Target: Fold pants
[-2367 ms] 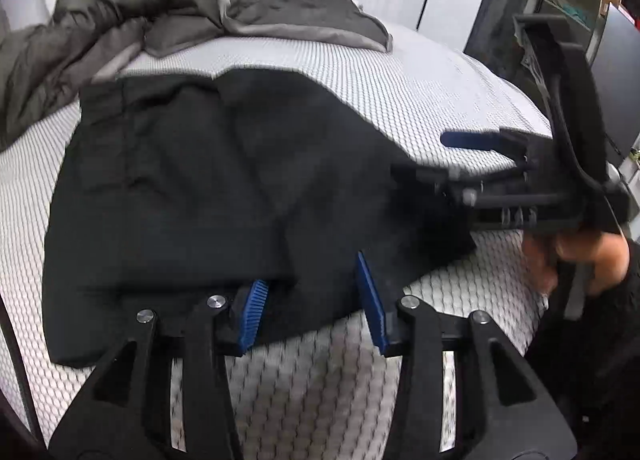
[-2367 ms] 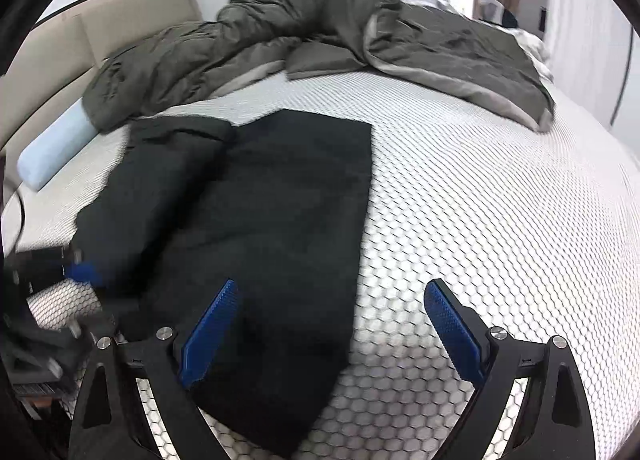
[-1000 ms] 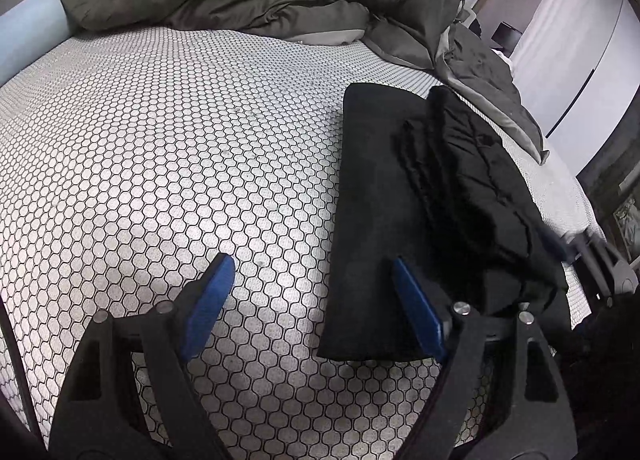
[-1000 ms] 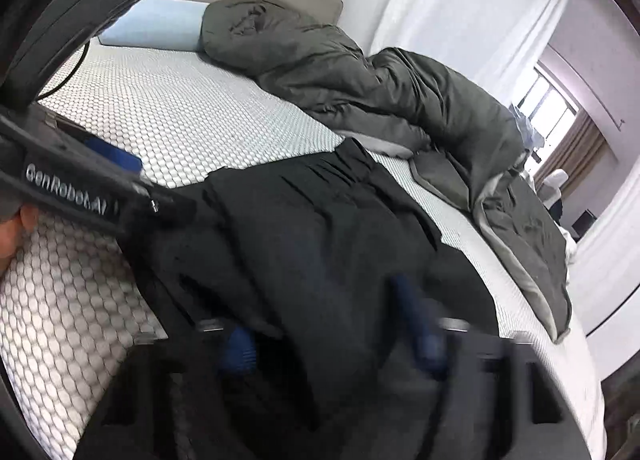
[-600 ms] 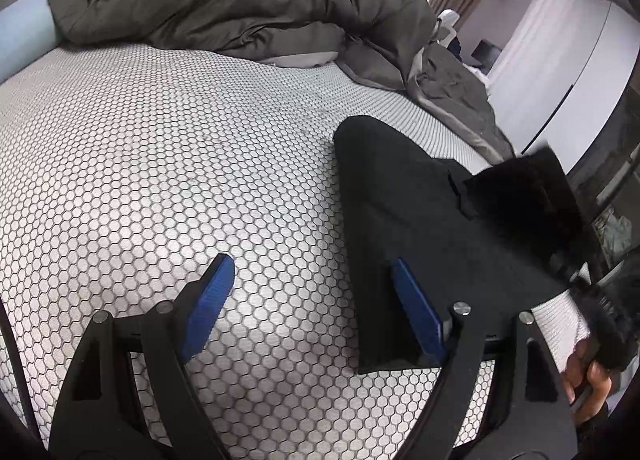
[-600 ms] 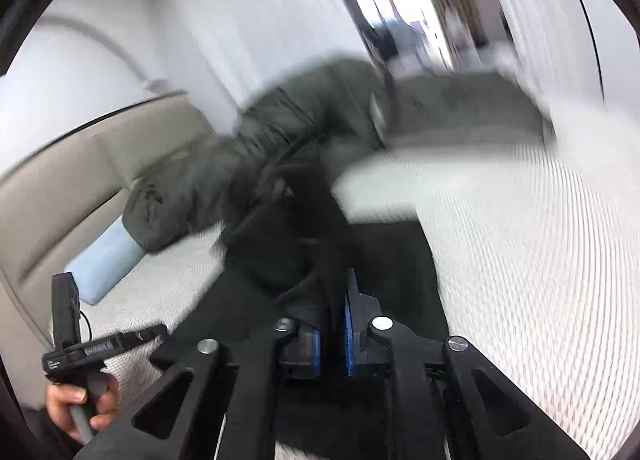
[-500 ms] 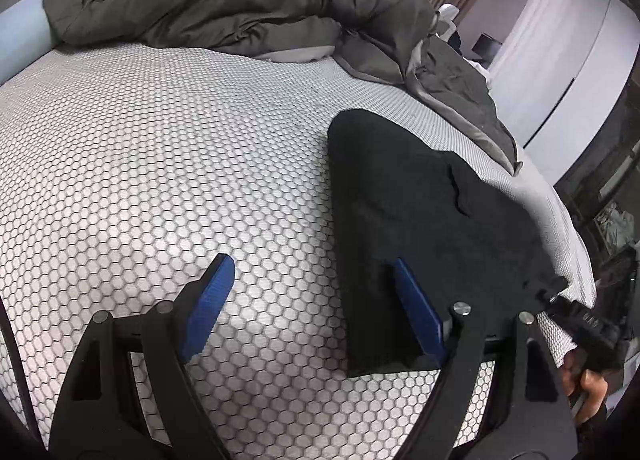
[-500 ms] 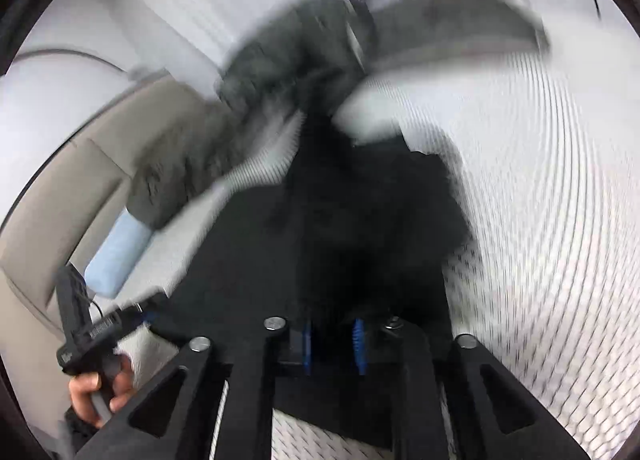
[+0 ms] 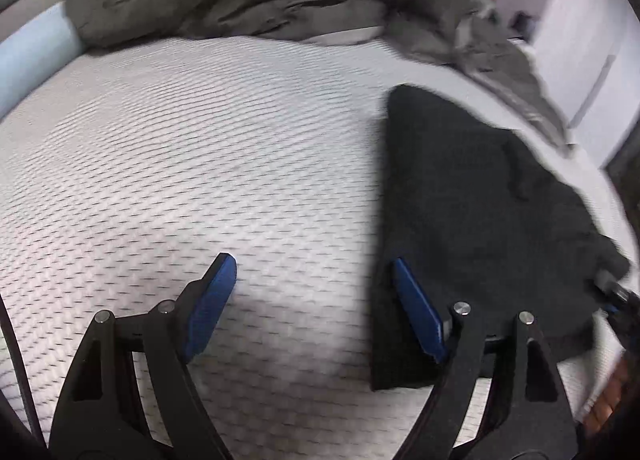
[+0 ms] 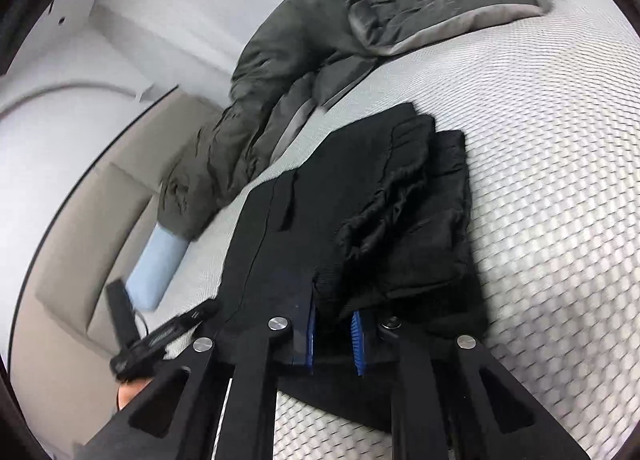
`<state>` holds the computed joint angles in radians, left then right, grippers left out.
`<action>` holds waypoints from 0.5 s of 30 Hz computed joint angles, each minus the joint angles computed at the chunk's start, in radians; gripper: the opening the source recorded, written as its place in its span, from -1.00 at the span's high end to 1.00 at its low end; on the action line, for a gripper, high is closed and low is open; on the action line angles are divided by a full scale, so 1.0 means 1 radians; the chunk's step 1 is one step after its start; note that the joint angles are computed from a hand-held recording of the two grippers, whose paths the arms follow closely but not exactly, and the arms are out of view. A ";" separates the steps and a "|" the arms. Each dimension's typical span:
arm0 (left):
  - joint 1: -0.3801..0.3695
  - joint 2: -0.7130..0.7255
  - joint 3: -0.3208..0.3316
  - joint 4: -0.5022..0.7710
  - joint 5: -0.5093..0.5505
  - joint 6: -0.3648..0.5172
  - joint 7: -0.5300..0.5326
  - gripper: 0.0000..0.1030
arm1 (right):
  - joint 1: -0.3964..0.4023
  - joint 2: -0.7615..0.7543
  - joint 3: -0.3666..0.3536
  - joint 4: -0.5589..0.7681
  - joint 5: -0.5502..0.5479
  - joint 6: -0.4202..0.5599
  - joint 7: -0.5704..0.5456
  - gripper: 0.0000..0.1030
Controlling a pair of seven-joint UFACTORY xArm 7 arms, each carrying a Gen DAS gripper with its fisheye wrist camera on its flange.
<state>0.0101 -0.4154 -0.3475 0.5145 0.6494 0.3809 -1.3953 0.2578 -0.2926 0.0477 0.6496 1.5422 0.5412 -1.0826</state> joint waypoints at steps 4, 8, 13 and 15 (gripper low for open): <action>-0.003 -0.049 0.010 -0.029 -0.016 -0.008 -0.025 -0.52 | 0.012 -0.026 0.019 -0.038 -0.082 -0.020 0.060 0.73; 0.016 -0.123 -0.039 -0.062 0.009 -0.124 -0.016 -0.52 | 0.004 0.007 -0.001 -0.022 -0.256 -0.003 0.199 0.41; 0.009 -0.034 -0.114 0.005 0.000 -0.137 0.124 -0.53 | 0.026 -0.049 -0.033 -0.055 -0.199 -0.050 0.148 0.00; 0.011 0.014 -0.144 0.048 0.011 -0.078 0.134 -0.53 | 0.025 -0.053 -0.043 -0.060 -0.188 -0.062 0.149 0.00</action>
